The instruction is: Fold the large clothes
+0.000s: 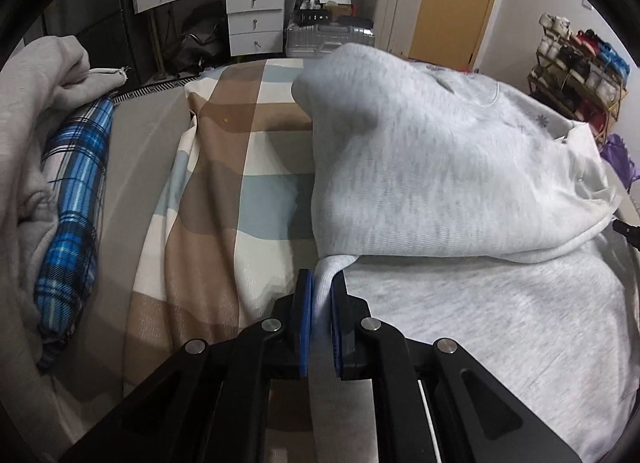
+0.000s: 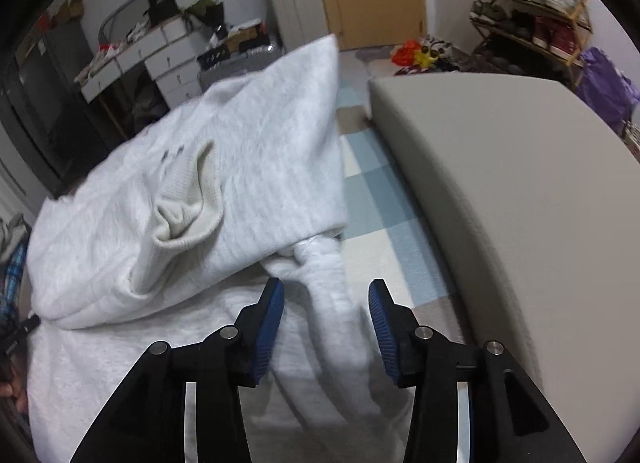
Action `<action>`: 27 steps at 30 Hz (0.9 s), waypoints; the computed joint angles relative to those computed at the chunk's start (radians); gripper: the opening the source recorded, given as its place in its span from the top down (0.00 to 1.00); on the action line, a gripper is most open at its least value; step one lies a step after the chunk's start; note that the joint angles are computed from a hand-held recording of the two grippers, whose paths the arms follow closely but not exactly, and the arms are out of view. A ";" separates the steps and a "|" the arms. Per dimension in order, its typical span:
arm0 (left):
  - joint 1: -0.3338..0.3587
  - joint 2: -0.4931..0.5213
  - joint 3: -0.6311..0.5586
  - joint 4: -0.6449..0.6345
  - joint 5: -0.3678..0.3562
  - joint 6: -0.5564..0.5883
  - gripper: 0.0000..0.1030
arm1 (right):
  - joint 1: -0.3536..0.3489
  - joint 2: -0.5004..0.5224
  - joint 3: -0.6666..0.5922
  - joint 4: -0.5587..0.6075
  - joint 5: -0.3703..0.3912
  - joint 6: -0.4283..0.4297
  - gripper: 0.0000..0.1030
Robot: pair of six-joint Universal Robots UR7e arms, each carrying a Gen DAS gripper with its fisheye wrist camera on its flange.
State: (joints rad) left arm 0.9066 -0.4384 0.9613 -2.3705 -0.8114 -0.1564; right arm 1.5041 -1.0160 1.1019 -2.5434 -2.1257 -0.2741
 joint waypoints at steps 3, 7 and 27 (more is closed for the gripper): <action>-0.005 -0.010 0.018 -0.025 -0.001 0.005 0.96 | -0.010 -0.029 0.003 0.003 0.118 0.051 0.56; -0.004 0.007 -0.014 -0.006 0.006 -0.006 0.96 | 0.003 0.019 -0.073 0.037 0.222 0.063 0.55; -0.020 0.091 -0.158 -0.239 -0.119 0.193 0.44 | 0.048 0.129 -0.214 -0.029 0.362 -0.177 0.90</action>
State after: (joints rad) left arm 0.8864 -0.3475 0.8037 -2.6097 -0.9304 0.0362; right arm 1.5517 -0.8873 0.8884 -2.5720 -1.7637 -0.4512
